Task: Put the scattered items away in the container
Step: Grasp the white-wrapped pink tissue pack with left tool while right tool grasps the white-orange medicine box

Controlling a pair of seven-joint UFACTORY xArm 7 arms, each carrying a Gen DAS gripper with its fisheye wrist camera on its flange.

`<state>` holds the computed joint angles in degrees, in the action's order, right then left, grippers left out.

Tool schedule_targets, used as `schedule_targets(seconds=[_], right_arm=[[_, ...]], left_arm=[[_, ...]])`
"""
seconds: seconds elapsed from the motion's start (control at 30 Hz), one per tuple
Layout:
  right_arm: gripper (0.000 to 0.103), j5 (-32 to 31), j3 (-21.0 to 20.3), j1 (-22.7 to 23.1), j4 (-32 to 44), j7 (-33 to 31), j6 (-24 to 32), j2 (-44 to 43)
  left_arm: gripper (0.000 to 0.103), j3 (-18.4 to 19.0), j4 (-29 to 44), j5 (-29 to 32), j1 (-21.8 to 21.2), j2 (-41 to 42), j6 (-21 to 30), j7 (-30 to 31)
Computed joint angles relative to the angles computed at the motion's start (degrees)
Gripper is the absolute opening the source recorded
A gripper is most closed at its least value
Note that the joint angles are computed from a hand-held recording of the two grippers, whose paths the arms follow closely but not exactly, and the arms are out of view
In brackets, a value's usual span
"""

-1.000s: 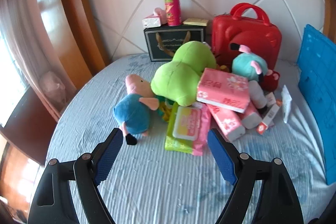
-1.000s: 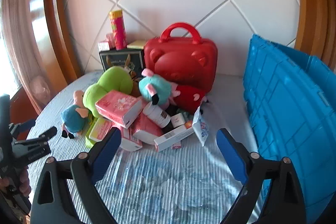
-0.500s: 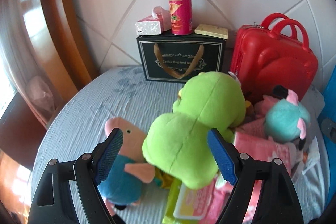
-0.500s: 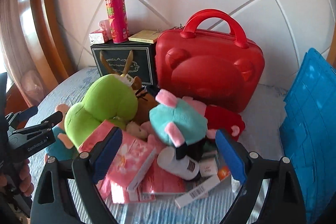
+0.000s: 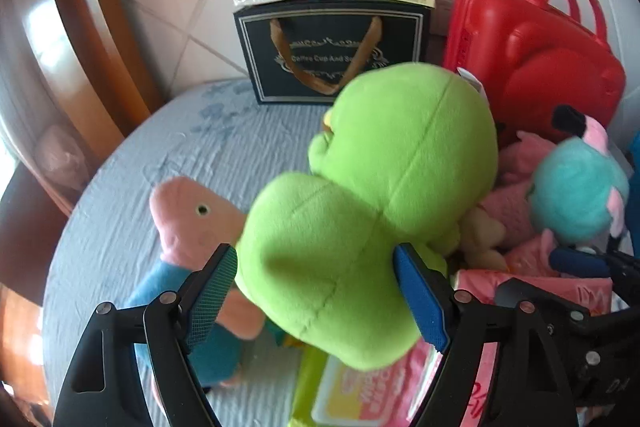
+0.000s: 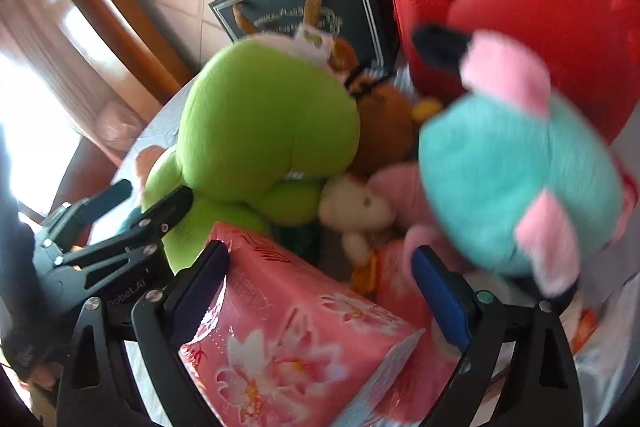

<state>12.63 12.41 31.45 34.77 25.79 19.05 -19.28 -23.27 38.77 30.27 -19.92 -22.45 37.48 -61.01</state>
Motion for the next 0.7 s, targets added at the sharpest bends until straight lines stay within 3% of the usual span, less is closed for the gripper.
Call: schedule_targets(seconds=[0.13, 0.33, 0.47, 0.6, 0.7], right_arm=[[0.098, 1.63, 1.09, 3.49, -6.12, 1.03, 5.37, -9.18], [0.098, 1.26, 5.24, 6.54, -14.02, 10.39, 12.34, -24.25], [0.100, -0.16, 7.13, 8.60, -16.30, 16.12, 20.42, -31.85], [0.100, -4.07, 10.40, 7.56, -15.51, 21.85, 30.06, -36.64], [0.100, -4.42, 10.90, 8.79, -18.23, 25.76, 32.53, -43.43]], left_arm=[[0.081, -1.07, -4.78, -4.89, -4.99, -5.74, 2.18, 2.07], [0.081, -3.94, -10.75, -11.03, -10.61, -13.21, 6.26, 2.35], [0.081, -5.10, -12.40, -13.87, -13.02, -15.54, 8.25, 1.52], [0.081, -5.58, -14.34, -16.59, -15.79, -19.22, 9.94, 0.64], [0.081, -6.42, -14.76, -17.71, -17.28, -21.20, 11.95, 0.17]])
